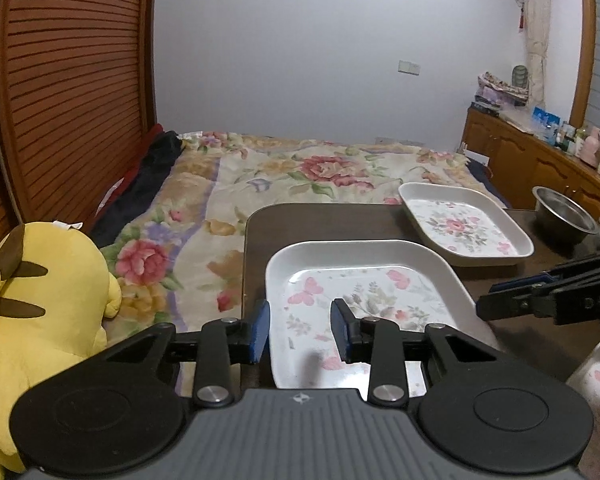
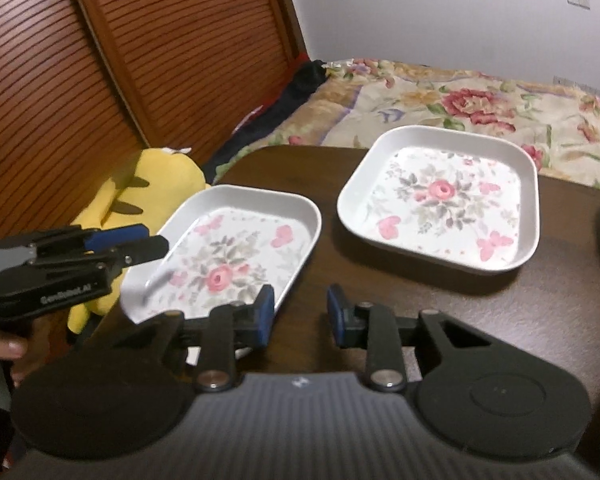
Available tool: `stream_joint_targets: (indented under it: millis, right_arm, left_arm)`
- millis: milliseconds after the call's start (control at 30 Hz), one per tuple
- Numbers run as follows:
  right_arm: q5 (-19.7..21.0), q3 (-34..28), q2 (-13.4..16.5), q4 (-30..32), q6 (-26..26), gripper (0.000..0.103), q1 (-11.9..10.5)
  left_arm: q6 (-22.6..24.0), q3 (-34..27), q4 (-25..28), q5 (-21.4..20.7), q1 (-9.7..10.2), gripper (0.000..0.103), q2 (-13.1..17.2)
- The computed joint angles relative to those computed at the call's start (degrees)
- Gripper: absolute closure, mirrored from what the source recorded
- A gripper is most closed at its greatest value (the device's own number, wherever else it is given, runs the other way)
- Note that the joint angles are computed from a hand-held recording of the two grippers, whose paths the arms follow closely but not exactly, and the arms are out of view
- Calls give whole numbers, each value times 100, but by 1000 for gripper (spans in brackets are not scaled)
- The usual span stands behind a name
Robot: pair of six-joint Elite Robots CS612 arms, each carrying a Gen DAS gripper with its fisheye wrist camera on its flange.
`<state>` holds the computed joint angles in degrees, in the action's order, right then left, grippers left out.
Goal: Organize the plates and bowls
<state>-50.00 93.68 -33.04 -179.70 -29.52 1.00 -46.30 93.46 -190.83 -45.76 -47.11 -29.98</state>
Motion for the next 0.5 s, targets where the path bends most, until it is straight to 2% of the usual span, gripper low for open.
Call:
stream_joint_targets:
  millis: [100,267,500]
  right_arm:
    - [61,16,-13,40,22,73,-8]
    - [150,18,-18,54,35,75,1]
    - [122,-67,47,109,131,79,39]
  left_arm:
    - [-194,15,155,-10,25,68,-13]
    - [-456,72,248,-97,43,80,-28]
    - [-614,126,184,-187,57,88,-31]
